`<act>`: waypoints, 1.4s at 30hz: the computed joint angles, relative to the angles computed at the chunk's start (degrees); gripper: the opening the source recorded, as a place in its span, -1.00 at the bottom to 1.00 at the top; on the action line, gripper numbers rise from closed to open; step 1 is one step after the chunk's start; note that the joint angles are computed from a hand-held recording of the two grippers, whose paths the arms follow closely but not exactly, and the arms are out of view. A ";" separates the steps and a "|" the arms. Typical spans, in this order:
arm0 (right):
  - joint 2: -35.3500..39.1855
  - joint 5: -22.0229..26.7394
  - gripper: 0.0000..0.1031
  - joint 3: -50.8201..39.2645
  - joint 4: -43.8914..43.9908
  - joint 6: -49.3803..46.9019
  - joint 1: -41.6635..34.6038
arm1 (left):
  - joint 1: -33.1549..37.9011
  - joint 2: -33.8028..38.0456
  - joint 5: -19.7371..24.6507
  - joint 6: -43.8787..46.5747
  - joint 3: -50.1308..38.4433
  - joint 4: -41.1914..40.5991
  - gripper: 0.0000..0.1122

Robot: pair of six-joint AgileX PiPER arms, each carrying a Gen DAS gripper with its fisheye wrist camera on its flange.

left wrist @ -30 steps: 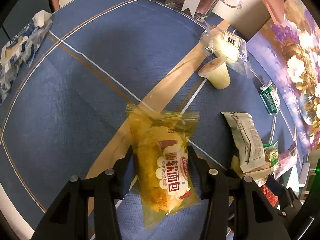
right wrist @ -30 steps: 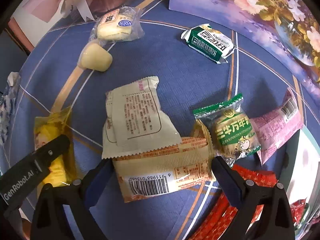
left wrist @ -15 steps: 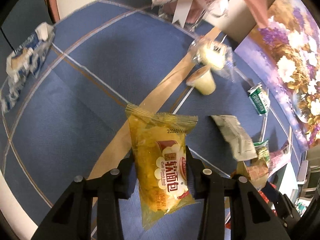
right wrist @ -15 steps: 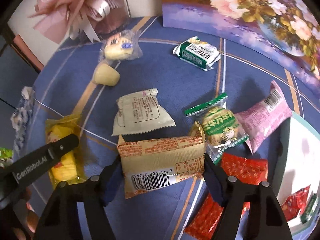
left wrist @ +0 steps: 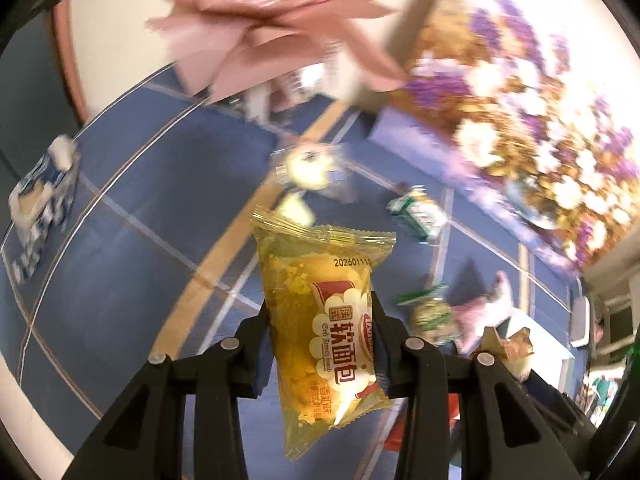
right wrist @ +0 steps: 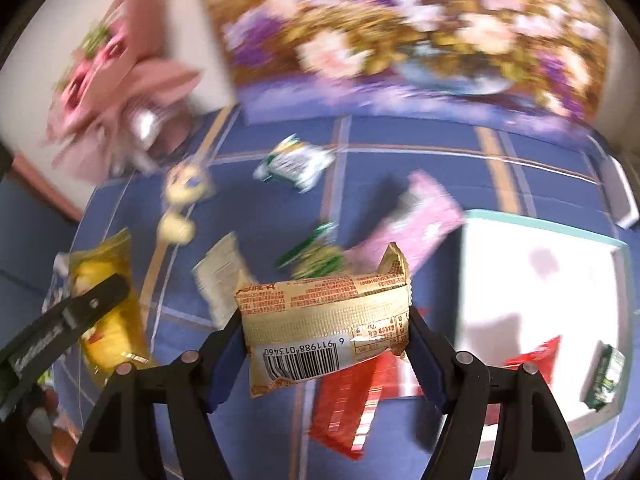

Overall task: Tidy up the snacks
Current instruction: 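Grasp the beige barcode pastry pack with the right tool while the left tool lifts the bread bag, then carry both packs into the white box lid and open both tools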

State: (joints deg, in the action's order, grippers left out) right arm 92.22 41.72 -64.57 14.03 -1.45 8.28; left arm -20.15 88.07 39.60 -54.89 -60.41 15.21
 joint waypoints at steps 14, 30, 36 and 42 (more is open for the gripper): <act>4.42 2.22 0.47 -4.66 -0.40 -2.87 -27.61 | -15.71 13.44 1.35 3.87 -19.14 0.81 -0.25; 17.90 3.61 0.48 -13.13 -0.69 -4.20 -40.09 | -22.82 39.13 7.26 13.02 -47.59 -5.74 -0.25; 18.71 3.67 0.50 -13.82 -1.09 -3.77 -39.95 | -24.19 43.79 9.14 15.19 -53.86 -7.45 -0.10; 17.93 4.23 0.50 -13.96 0.02 -5.34 -39.51 | -24.64 41.61 10.01 13.64 -52.86 -6.07 0.07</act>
